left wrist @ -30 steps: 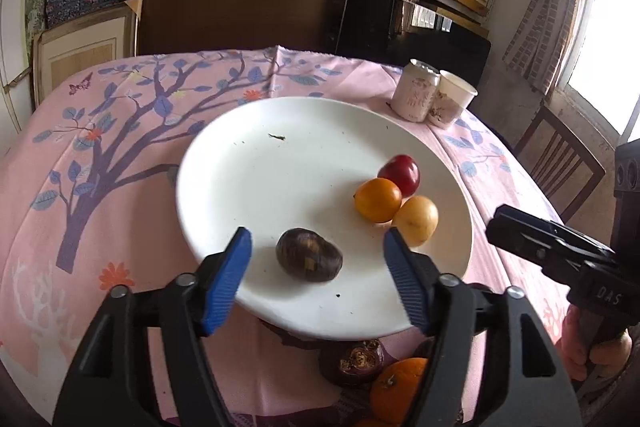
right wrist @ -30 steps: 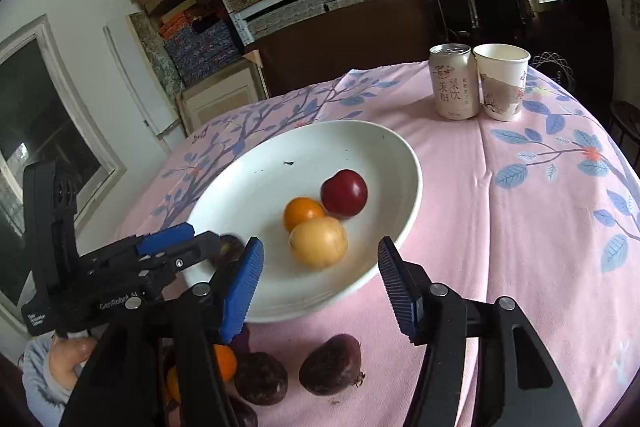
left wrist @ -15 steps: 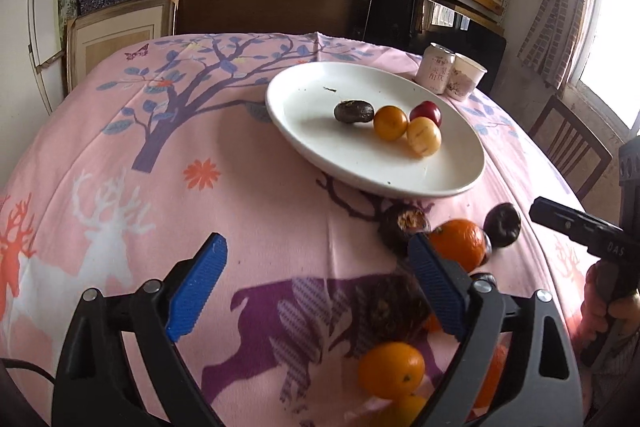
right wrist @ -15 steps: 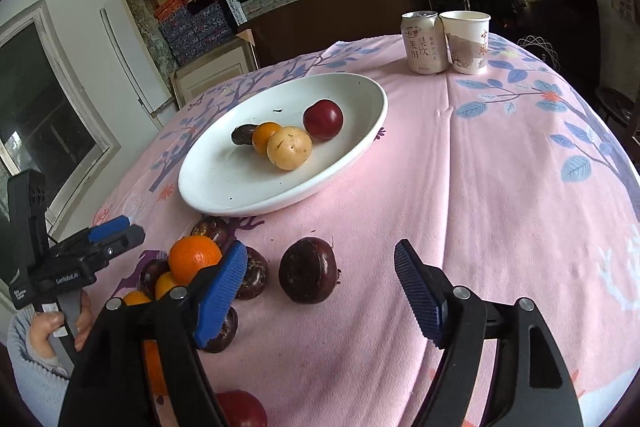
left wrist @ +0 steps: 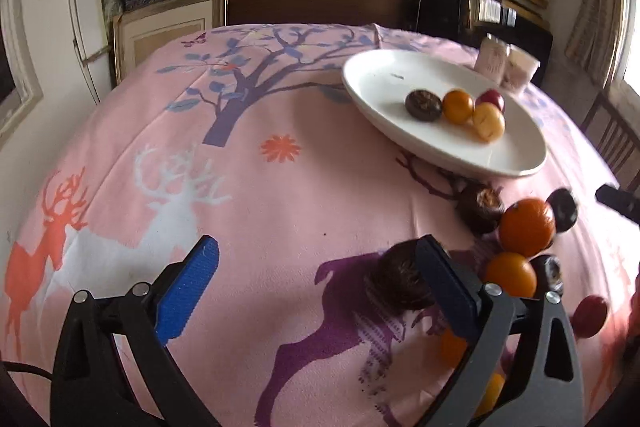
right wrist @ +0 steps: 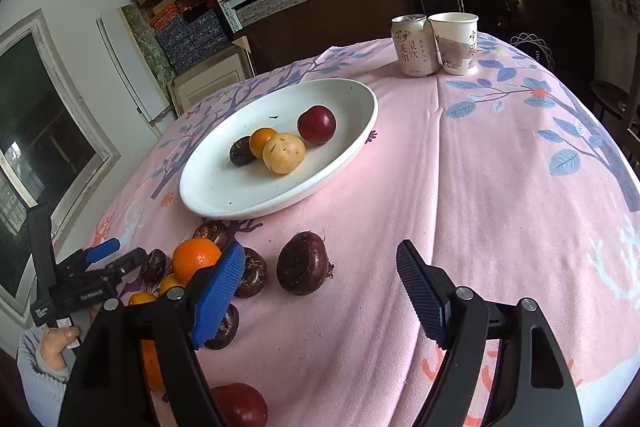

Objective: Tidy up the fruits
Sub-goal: 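Grasp another mangosteen with the left tool while the right tool grasps a mangosteen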

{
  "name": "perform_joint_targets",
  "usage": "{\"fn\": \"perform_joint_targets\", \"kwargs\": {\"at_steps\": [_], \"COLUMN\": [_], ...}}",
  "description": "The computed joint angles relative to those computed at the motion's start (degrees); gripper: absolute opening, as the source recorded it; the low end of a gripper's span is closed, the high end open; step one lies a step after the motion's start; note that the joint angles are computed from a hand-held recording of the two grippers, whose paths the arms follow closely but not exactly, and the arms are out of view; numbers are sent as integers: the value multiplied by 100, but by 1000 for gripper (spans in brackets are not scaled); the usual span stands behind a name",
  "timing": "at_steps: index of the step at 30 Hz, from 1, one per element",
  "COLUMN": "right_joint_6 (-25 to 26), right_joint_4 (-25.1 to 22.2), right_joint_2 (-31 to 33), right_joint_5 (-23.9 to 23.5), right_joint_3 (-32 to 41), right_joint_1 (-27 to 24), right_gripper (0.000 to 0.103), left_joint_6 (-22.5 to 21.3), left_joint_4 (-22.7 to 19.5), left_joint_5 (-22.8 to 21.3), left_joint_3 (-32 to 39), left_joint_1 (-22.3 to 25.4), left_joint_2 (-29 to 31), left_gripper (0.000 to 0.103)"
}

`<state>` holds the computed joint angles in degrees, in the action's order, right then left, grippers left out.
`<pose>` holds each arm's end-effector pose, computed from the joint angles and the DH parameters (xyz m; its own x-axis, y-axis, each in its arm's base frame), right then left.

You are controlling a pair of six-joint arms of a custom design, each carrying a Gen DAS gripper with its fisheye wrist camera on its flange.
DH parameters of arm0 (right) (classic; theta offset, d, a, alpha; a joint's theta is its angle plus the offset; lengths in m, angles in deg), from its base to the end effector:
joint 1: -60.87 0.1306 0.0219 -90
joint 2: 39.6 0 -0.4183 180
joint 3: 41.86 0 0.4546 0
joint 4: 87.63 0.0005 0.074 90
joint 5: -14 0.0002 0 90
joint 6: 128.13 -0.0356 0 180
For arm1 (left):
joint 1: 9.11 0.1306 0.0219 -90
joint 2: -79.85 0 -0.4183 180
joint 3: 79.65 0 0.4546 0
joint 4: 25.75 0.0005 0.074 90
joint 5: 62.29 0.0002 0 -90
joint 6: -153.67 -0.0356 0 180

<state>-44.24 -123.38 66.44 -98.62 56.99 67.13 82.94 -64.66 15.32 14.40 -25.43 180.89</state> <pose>0.6612 0.0858 0.4028 -0.7138 0.0205 -0.7000 -0.3063 0.8897 0.3384 0.6054 -0.1698 0.4076 -0.6939 -0.1327 -0.7078 -0.1036 0.9910 -0.0842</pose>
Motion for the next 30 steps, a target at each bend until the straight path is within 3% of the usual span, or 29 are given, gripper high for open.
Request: {"fn": "perform_joint_targets", "kwargs": {"at_steps": [1, 3, 10, 14, 19, 20, 23, 24, 26, 30], "right_joint_6": [12, 51, 268, 361, 399, 388, 414, 455, 553, 743], "right_joint_4": [2, -14, -226, -345, -406, -386, -326, -343, -410, -409], "right_joint_2": [-2, 3, 62, 108, 143, 136, 117, 124, 148, 195], "right_joint_5": [-11, -4, 240, 375, 509, 523, 611, 655, 692, 878], "right_joint_3": [-2, 5, 63, 105, 130, 122, 97, 103, 129, 144], "right_joint_1": [-5, 8, 64, 97, 120, 117, 120, 134, 166, 248], "right_gripper": [79, 79, 79, 79, 79, 79, 79, 79, 78, 71], "left_joint_6": [53, -108, -847, -674, -524, -451, -610, -614, -734, -945], "left_joint_4": [208, 288, -259, -435, -526, -519, -504, -515, -461, -356], "left_joint_5": [221, 259, 17, 654, 811, 766, -187, -278, -101, 480], "left_joint_3": [-119, -157, 241, 379, 476, 444, 366, 365, 362, 380], "left_joint_1": [46, -1, -285, -153, 49, 78, -23, -38, -83, -136], "left_joint_2": [-107, -142, 257, 403, 498, 469, 376, 371, 365, 390], "left_gripper": [97, 97, 97, 98, 94, 92, 90, 90, 81, 83]}}
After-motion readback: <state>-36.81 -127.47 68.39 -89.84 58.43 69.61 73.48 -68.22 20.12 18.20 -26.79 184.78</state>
